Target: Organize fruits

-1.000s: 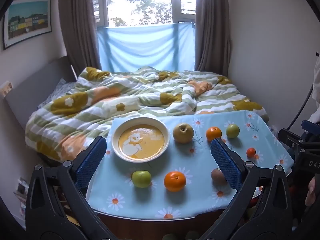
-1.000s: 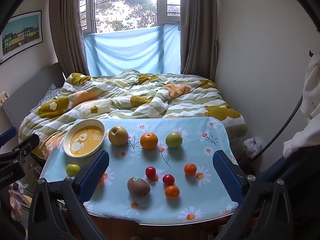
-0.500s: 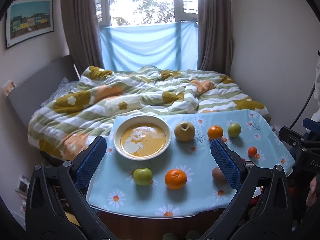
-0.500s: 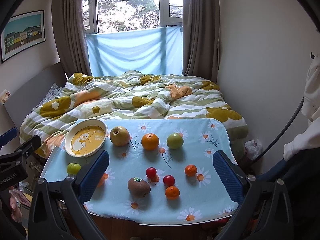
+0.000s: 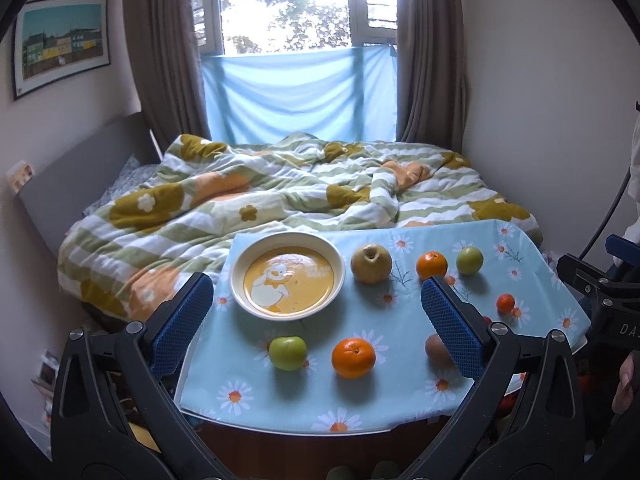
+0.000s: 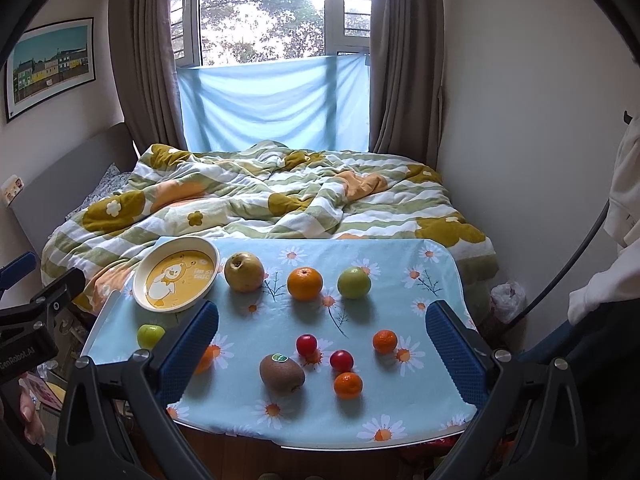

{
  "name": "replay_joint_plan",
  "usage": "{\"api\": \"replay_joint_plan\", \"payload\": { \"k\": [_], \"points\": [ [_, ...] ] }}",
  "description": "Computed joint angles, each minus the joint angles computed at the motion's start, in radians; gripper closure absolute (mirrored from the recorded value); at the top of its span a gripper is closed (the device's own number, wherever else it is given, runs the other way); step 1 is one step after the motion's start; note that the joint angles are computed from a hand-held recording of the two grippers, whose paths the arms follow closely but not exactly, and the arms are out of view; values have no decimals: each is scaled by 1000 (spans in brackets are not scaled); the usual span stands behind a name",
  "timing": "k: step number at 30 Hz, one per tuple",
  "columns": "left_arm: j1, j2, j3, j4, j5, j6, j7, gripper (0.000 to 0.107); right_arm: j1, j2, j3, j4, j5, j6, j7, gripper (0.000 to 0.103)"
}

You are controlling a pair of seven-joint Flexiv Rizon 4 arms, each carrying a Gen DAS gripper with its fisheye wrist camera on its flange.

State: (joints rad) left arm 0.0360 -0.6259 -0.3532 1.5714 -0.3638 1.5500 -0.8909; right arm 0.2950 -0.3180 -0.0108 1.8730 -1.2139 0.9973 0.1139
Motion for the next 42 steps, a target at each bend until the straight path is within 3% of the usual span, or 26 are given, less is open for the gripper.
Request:
{"api": "replay_joint_plan", "payload": {
  "k": [42],
  "points": [
    [4, 5, -13, 7, -3, 7, -15, 4, 2, 1, 2, 1, -17, 2, 16, 0]
  ]
}}
